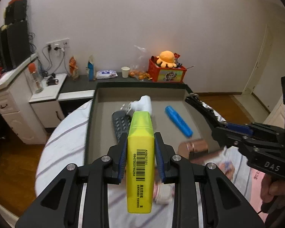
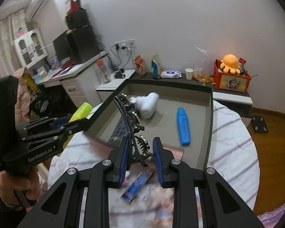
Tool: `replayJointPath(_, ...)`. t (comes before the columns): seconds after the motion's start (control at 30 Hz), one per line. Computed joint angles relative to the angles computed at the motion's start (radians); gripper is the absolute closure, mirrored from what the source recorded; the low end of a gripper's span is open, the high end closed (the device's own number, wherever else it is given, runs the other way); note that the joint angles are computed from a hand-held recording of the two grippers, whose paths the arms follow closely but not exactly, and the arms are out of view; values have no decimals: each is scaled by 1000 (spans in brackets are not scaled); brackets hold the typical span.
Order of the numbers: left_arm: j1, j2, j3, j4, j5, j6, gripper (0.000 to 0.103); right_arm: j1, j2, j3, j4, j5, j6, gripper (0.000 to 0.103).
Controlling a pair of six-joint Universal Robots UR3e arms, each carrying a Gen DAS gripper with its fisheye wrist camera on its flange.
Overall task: Organize rigid objects
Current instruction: 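Carry the yellow highlighter and hair clip into the pink box and release both, then withdraw both tools from the box and reach toward the block figures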
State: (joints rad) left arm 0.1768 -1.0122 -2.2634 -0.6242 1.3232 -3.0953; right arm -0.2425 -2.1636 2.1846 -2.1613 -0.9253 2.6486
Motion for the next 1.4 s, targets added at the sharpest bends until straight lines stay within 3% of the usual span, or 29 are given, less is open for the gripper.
replayJointPath(0.13, -59, -253, 86, 129, 13, -38, 76, 97, 240, -57, -217, -108, 132, 77)
replayJointPath(0.23, -91, -381, 145, 178, 24, -62, 76, 144, 381, -108, -288, -169, 173, 77)
replayJointPath(0.6, -120, -508, 185, 208, 59, -81, 75, 203, 588, -223, -317, -270, 210, 77)
replayJointPath(0.63, -126, -510, 189, 204, 78, -85, 67, 209, 597, -232, -318, -281, 215, 76)
replayJointPath(0.7, -132, -500, 183, 207, 104, -97, 38, 226, 617, -251, -315, -312, 222, 74)
replayJointPath(0.73, -137, -491, 175, 218, 127, -111, 21, 233, 620, -253, -317, -324, 225, 64)
replayJointPath(0.77, -135, -478, 164, 228, 145, -122, 15, 239, 620, -249, -331, -331, 234, 54)
replayJointPath(0.93, -95, -396, 125, 202, 127, -128, 4, 221, 579, -209, -370, -317, 269, 26)
replayJointPath(1.13, -99, -260, 83, 141, 174, -130, 1, 152, 454, -141, -343, -238, 278, 22)
replayJointPath(1.4, -175, -56, 53, -10, 332, -173, 0, 30, 159, -20, -177, -162, 214, 14)
